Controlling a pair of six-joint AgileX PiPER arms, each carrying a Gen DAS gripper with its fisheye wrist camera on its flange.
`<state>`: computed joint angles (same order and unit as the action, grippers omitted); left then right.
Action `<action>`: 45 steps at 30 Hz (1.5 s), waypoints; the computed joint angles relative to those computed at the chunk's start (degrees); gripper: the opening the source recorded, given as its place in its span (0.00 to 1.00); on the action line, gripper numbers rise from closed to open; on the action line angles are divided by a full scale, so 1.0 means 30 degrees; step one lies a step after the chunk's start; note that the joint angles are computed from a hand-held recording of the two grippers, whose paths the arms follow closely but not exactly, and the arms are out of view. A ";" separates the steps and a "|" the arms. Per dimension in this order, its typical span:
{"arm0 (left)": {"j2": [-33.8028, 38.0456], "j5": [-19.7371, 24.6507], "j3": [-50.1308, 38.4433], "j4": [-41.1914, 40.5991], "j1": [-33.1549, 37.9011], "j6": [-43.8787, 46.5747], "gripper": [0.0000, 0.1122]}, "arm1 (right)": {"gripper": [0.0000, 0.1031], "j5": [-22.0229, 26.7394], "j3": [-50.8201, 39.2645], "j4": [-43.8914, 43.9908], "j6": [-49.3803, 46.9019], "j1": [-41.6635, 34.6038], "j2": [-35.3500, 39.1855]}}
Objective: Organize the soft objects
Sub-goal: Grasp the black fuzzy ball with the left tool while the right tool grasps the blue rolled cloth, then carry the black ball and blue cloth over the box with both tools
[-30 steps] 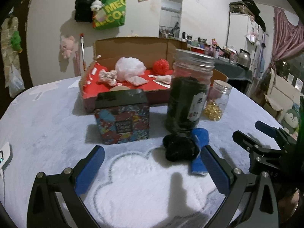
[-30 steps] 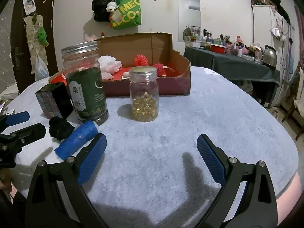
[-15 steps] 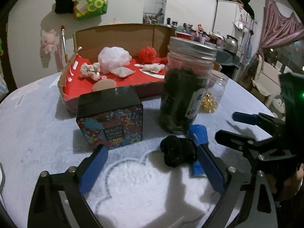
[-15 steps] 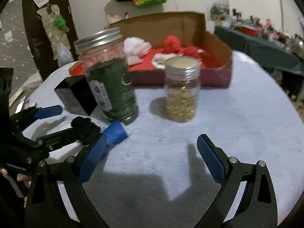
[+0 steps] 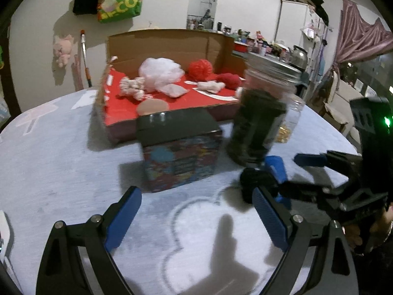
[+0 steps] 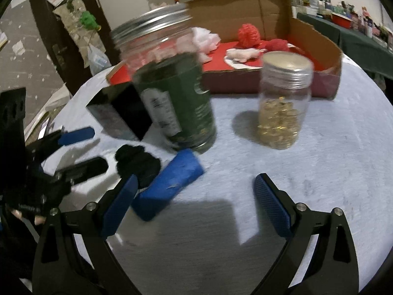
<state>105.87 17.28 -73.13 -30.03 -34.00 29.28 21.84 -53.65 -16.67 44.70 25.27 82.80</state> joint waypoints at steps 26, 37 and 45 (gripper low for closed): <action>0.1477 0.1142 -0.1934 0.0400 -0.1733 -0.1267 0.78 | 0.86 0.2052 0.0995 -0.4174 0.1508 -0.0341 -0.1531; 0.1924 0.3217 -0.3085 -0.2750 -0.1465 0.1846 0.23 | 0.21 0.1668 0.0916 -0.4045 -0.0089 0.0777 -0.1543; 0.1671 0.3196 -0.3432 -0.1638 -0.1824 0.0792 0.23 | 0.21 0.1408 0.0488 -0.3015 -0.0816 0.0697 -0.2077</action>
